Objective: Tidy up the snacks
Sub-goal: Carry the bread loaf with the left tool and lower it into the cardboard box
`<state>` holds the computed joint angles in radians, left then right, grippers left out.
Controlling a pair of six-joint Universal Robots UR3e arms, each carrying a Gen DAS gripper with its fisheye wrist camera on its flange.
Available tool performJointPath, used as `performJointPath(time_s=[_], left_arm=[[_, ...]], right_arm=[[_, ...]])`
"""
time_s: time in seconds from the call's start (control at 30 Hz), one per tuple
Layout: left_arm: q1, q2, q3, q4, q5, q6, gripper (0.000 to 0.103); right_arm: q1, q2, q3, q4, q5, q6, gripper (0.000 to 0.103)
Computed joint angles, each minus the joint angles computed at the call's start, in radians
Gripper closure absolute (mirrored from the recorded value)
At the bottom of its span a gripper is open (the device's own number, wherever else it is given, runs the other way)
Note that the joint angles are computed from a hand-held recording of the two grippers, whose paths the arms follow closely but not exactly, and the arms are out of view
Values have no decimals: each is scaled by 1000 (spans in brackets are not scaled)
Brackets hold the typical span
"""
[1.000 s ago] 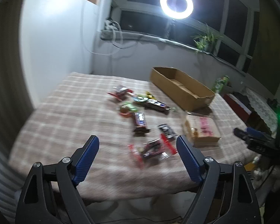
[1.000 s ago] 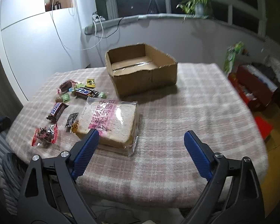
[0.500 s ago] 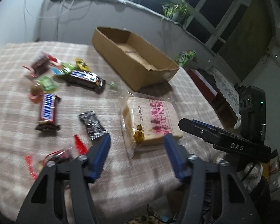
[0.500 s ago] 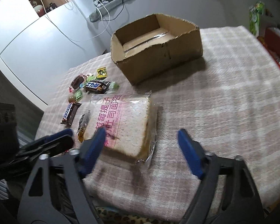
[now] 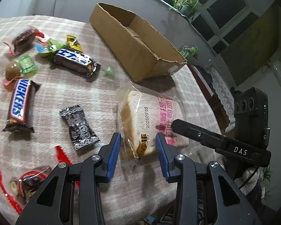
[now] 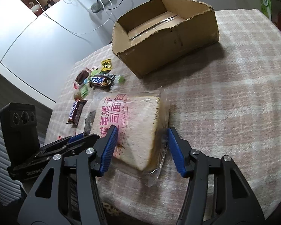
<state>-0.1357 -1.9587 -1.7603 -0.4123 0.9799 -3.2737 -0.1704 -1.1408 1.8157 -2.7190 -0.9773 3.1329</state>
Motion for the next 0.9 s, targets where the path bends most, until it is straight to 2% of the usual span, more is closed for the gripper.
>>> performJointPath(time_s=[0.5, 0.77, 0.9], left_arm=[[-29, 55, 54, -21, 50, 8, 66], [-36, -3, 230, -72, 65, 18, 66], [-44, -76, 381, -107, 79, 15, 65]], right_arm=[[6, -94, -42, 50, -9, -3, 47], [6, -59, -225, 123, -21, -14, 47], [4, 16, -400, 197, -32, -11, 47]])
